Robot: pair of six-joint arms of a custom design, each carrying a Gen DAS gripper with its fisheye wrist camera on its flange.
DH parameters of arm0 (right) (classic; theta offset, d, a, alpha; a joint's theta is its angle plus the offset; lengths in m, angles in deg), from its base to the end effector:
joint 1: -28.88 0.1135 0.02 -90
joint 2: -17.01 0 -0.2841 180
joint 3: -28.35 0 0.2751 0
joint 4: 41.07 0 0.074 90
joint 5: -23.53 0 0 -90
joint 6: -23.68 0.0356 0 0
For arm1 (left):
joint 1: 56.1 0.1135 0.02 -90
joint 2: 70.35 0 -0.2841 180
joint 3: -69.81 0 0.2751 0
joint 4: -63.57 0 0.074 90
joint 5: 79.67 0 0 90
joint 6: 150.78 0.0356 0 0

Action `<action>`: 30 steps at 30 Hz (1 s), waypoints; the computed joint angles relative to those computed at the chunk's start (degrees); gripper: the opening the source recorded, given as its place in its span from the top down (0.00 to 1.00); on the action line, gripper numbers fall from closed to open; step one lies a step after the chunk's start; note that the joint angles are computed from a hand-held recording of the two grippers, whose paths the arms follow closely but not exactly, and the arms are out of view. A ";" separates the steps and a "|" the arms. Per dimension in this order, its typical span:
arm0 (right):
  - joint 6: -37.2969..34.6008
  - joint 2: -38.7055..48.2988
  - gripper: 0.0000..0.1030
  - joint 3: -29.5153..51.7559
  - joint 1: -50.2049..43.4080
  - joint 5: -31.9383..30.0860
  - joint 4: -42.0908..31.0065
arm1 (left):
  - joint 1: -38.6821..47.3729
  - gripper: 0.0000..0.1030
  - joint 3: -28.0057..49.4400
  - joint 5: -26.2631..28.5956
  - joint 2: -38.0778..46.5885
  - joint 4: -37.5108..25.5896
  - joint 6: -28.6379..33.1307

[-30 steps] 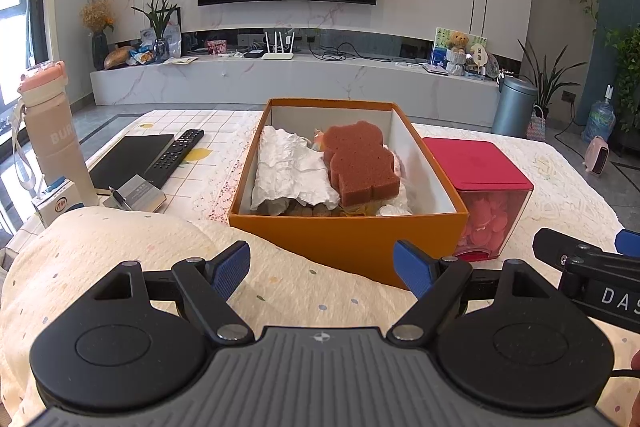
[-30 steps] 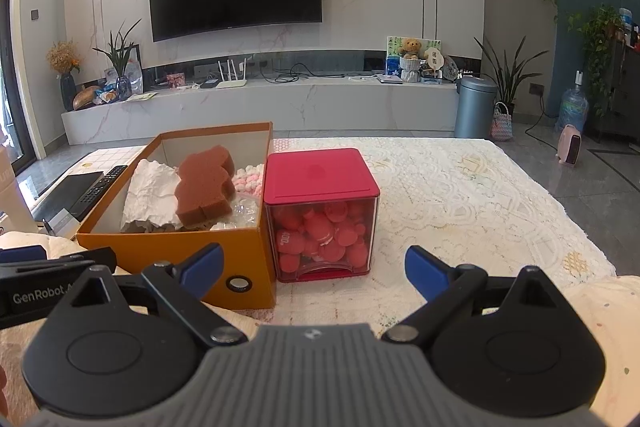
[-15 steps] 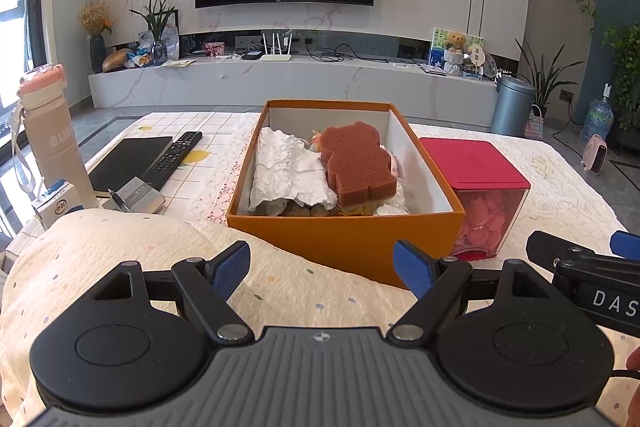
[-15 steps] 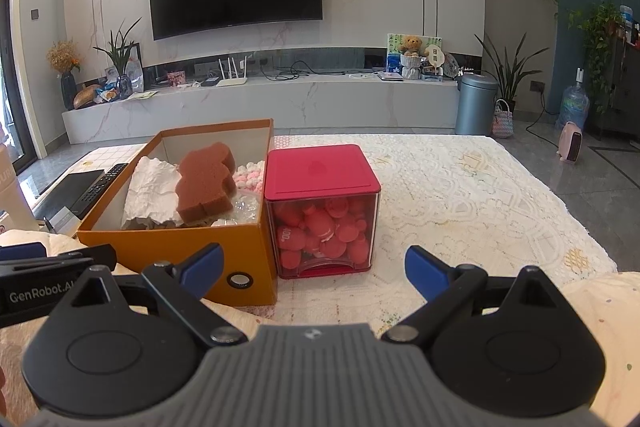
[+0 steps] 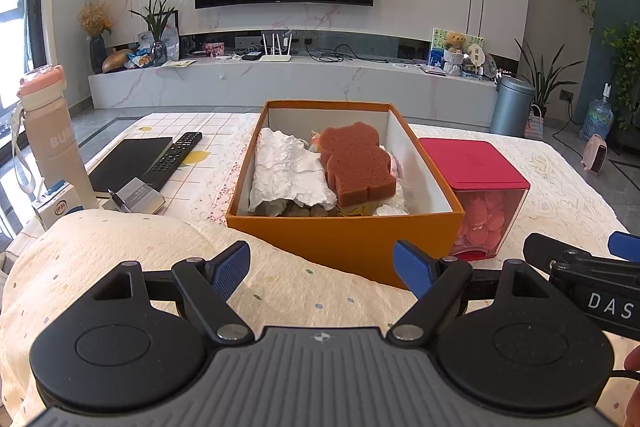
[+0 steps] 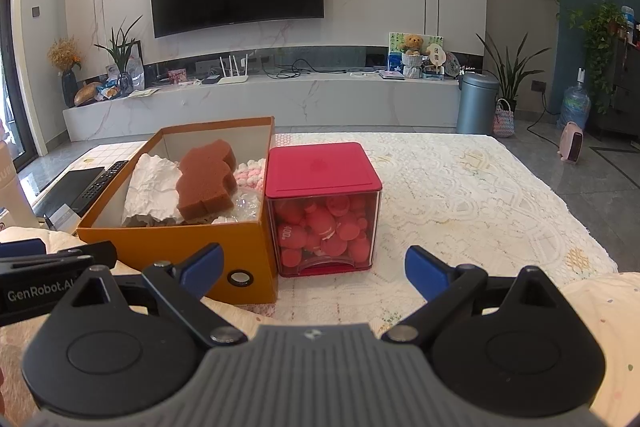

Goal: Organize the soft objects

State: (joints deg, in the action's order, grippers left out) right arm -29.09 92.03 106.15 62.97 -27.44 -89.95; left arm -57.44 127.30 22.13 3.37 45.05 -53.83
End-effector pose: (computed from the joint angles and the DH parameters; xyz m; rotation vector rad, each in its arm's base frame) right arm 0.2542 0.1450 0.3280 0.3651 2.1361 -0.1137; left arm 0.2937 -0.0142 0.2473 0.2732 2.1502 -0.1680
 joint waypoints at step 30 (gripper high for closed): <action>-0.58 0.32 0.07 -0.13 -0.57 -0.97 0.03 | 0.11 0.07 0.20 0.09 -0.07 -0.32 0.08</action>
State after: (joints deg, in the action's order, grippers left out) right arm -29.67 92.35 106.02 62.40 -28.41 -89.93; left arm -57.33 127.50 22.22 3.30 44.73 -53.75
